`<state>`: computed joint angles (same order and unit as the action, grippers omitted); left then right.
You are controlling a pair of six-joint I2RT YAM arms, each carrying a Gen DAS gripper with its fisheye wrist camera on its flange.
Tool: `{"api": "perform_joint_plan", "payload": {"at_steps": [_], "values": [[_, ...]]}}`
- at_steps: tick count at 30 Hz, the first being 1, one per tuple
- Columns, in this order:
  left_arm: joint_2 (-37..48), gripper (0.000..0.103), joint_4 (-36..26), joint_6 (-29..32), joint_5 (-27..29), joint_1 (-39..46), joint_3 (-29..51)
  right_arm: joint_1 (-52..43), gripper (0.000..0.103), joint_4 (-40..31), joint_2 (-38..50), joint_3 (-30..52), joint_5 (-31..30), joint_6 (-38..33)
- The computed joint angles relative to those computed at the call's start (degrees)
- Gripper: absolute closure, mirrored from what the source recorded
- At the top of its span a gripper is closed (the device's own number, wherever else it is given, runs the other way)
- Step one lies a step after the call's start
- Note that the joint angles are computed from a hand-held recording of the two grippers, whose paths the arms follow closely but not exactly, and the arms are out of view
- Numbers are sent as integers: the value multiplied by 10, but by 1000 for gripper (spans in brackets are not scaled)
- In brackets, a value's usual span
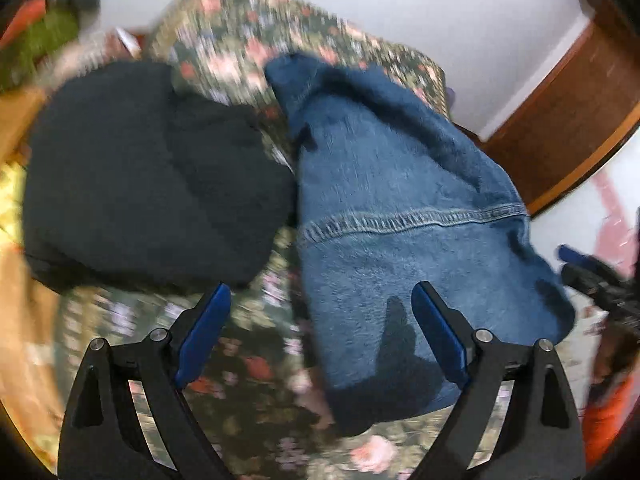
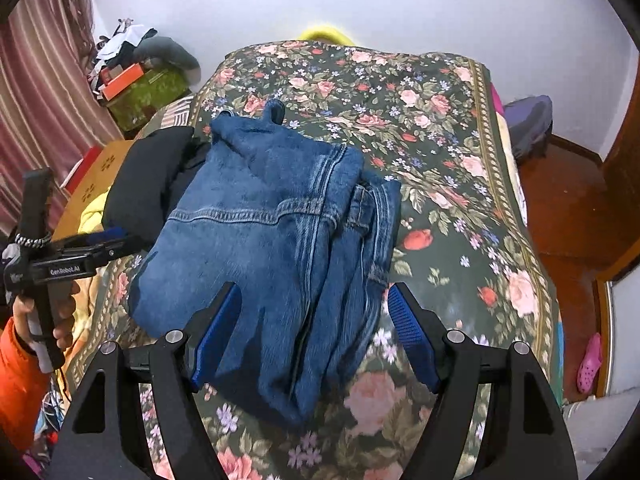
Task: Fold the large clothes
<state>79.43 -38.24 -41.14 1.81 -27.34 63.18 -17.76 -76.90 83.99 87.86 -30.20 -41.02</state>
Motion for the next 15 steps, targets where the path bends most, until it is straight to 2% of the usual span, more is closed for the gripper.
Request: {"api": "perform_joint_plan", "payload": {"at_steps": [6, 8, 11, 14, 15], "values": [[60, 11, 73, 5, 112, 50, -18, 18, 31, 7, 69, 16, 24, 27], [73, 11, 106, 1, 146, 65, -24, 15, 31, -8, 98, 32, 16, 26], [109, 11, 122, 2, 174, 78, -6, 12, 31, -41, 148, 64, -2, 29], [149, 11, 139, -6, 209, 88, 14, 13, 21, -51, 179, 85, -10, 41], [159, 10, 138, -4, 207, 88, 24, 15, 21, -56, 187, 88, -16, 44]]}}
